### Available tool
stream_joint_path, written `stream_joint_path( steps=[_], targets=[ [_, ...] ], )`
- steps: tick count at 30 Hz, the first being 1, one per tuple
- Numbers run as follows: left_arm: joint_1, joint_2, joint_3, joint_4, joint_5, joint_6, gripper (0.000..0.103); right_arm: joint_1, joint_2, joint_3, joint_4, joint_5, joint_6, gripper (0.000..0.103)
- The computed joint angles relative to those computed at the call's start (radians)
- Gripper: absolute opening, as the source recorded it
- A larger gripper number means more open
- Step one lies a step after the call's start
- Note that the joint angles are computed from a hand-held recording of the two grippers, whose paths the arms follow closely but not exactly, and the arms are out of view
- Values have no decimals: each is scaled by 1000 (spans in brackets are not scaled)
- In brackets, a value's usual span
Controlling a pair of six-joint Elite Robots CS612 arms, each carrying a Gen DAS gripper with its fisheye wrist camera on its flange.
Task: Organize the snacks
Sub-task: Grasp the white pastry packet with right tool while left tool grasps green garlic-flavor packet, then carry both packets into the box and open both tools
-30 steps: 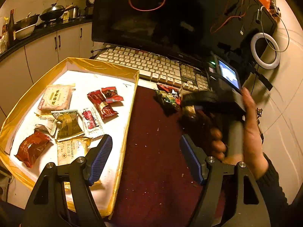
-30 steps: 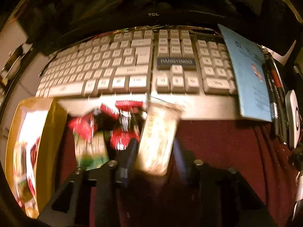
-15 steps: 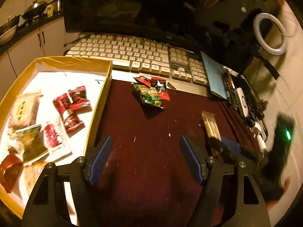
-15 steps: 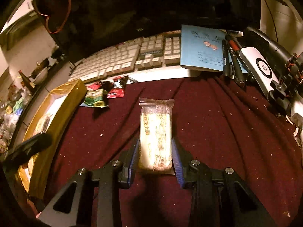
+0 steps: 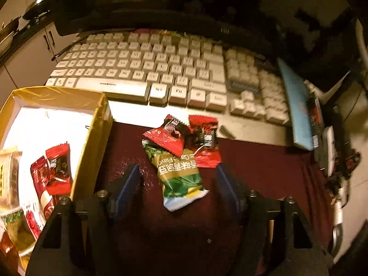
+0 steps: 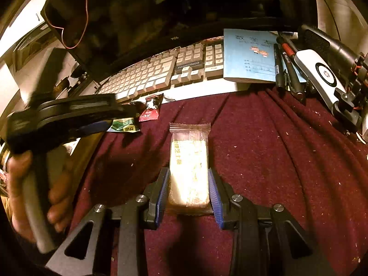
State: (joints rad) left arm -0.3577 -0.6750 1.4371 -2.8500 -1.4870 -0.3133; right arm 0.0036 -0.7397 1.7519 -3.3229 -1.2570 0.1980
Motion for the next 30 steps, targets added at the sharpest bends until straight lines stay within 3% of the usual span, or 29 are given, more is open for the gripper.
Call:
stream_joint_path(
  steps=[2, 3, 6, 15, 19, 26, 30],
  targets=[
    [-3, 2, 0, 19, 7, 14, 36, -1, 1, -1, 0, 3, 3, 34],
    [-2, 2, 6, 12, 1, 16, 35, -1, 1, -1, 0, 3, 5, 34],
    [-9, -5, 44, -58, 20, 27, 32, 0, 0, 0, 4, 4, 0, 34],
    [-16, -82, 213, -191, -35, 51, 32, 2, 1, 3, -20, 21, -17, 34],
    [-16, -119, 294, -310, -53, 41, 32, 5, 1, 5, -36, 28, -40, 34],
    [35, -172, 378, -435, -104, -50, 32, 4, 5, 23, -137, 50, -63, 34],
    [75, -183, 390, -454, -118, -84, 32, 10, 0, 36, -186, 58, -94, 34]
  ],
)
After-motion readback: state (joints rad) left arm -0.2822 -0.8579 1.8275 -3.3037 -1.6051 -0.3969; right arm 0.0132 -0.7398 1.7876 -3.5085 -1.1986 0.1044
